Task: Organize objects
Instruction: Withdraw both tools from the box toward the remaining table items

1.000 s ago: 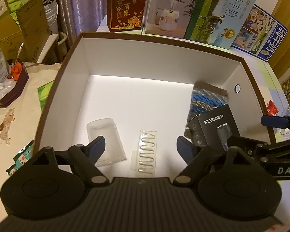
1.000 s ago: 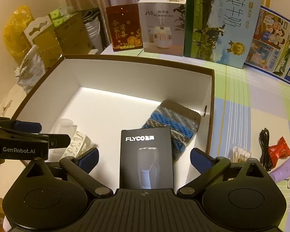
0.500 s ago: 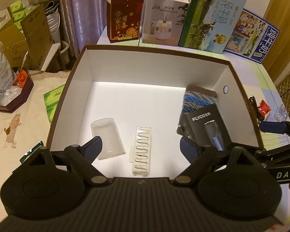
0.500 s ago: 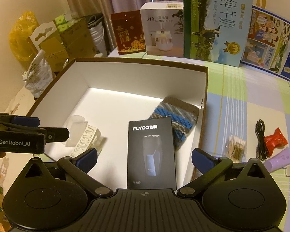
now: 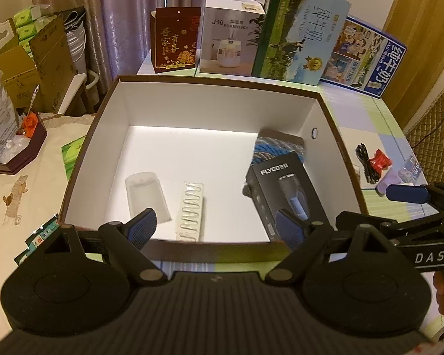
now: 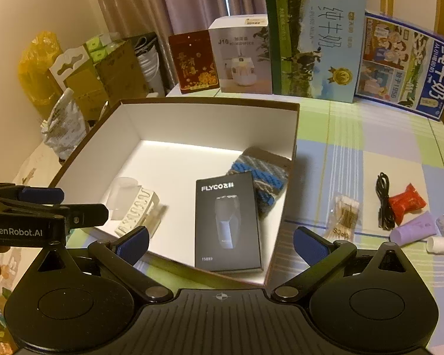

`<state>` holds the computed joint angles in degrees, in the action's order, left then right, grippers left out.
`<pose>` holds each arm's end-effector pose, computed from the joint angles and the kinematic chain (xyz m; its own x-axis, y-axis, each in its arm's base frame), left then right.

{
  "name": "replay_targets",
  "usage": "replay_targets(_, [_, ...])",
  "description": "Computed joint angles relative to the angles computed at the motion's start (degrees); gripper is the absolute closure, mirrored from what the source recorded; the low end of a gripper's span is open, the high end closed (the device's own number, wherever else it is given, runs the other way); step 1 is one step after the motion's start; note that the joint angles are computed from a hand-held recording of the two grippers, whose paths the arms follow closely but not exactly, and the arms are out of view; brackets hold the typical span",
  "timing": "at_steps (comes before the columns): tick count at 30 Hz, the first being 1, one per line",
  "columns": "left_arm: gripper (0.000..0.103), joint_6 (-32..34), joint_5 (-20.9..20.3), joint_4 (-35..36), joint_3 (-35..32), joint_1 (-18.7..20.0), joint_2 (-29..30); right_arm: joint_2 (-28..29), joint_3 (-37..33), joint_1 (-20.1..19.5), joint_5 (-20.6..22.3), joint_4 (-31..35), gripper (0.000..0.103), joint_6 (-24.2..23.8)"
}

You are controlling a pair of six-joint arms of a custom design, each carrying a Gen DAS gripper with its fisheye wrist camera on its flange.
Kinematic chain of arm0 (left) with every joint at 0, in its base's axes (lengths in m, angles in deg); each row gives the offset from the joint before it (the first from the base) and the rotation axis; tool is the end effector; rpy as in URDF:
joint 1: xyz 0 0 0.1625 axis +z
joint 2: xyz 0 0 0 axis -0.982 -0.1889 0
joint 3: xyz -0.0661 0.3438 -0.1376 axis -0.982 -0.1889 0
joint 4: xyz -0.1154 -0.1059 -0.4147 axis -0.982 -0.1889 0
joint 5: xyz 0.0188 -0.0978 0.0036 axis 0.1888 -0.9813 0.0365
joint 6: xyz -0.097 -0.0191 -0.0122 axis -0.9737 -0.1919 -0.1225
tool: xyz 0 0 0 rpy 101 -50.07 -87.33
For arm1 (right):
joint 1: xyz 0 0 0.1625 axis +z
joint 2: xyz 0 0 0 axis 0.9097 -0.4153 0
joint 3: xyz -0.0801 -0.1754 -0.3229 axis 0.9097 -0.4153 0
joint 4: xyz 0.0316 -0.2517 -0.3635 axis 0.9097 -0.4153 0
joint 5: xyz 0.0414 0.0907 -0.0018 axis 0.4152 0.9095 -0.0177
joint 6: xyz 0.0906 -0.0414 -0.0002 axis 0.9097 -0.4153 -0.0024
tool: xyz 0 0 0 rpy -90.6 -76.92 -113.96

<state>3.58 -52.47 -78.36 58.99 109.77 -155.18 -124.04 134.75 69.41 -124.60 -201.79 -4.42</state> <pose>-0.1120 -0.3026 0.3140 -0.7483 0.2096 -0.6294 0.4980 0.8043 -0.3242 0.3500 -0.2426 0.0464 -0.7744 -0.3741 0.5103 -0.5678 0.7668 -0.2995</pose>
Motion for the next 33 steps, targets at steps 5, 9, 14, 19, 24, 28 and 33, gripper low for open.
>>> replay_targets(5, [0.018,-4.4,-0.5,4.6,0.5,-2.9,-2.0,-3.0,2.2,0.6,0.3,1.3,0.002,0.9])
replay_targets(9, [0.018,-8.5,-1.6,8.4,1.0,-5.7,-3.3,-6.0,4.2,0.8,0.7,2.7,0.002,1.7])
replay_targets(14, [0.018,-12.9,-3.5,11.8,1.9,-9.4,-4.6,-10.8,7.0,0.8,0.8,5.3,0.002,2.6])
replay_targets(19, [0.018,-16.9,-6.0,12.4,3.4,-13.0,-4.8,-17.0,10.1,0.4,0.2,9.3,0.002,3.2])
replay_targets(24, [0.018,-19.7,-8.6,11.3,5.2,-16.9,-3.9,-25.2,13.7,-0.6,-0.8,14.5,0.002,4.2])
replay_targets(28, [0.018,-20.2,-10.9,8.2,6.8,-19.3,-2.0,-32.4,16.3,-2.1,-1.6,19.0,0.002,4.6])
replay_targets(33, [0.018,-19.0,-13.6,1.5,8.2,-20.8,2.8,-42.1,19.2,-4.7,-2.5,24.9,0.002,4.4])
